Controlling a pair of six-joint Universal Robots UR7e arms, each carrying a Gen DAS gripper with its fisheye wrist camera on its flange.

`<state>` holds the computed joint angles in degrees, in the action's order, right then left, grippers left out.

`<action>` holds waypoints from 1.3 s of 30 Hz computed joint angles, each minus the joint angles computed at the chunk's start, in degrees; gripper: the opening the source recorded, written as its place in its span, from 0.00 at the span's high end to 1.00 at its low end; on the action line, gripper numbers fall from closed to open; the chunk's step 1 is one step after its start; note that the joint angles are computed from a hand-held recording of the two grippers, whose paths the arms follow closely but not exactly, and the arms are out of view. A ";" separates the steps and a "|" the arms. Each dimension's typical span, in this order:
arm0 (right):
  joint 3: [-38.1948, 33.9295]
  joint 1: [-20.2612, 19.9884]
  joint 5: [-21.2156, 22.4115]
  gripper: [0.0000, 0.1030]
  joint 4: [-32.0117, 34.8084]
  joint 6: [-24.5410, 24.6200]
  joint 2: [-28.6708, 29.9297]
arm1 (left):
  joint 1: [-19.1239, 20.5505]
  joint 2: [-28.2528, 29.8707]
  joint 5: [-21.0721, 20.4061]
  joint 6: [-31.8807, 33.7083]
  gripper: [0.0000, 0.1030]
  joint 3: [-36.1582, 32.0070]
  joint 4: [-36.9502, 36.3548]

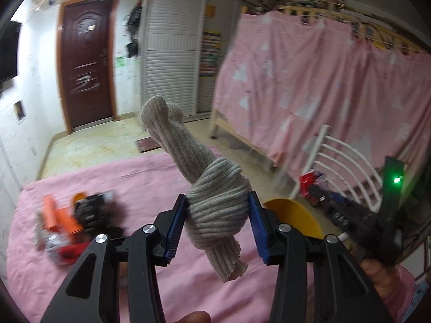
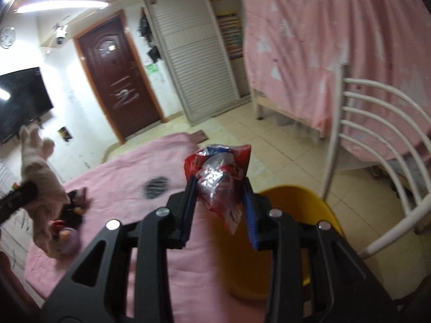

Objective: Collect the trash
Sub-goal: 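Carry the sock and plastic bag to the yellow bin and release both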

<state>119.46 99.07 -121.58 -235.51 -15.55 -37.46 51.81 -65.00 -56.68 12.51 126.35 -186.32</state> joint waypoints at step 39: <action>-3.09 -1.29 1.48 0.27 5.63 -1.81 1.46 | 0.73 6.09 0.01 -6.43 0.33 -7.02 0.40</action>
<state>116.37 97.79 -120.10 -229.88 -17.36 -36.00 52.54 -58.91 -56.68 6.08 119.33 -185.92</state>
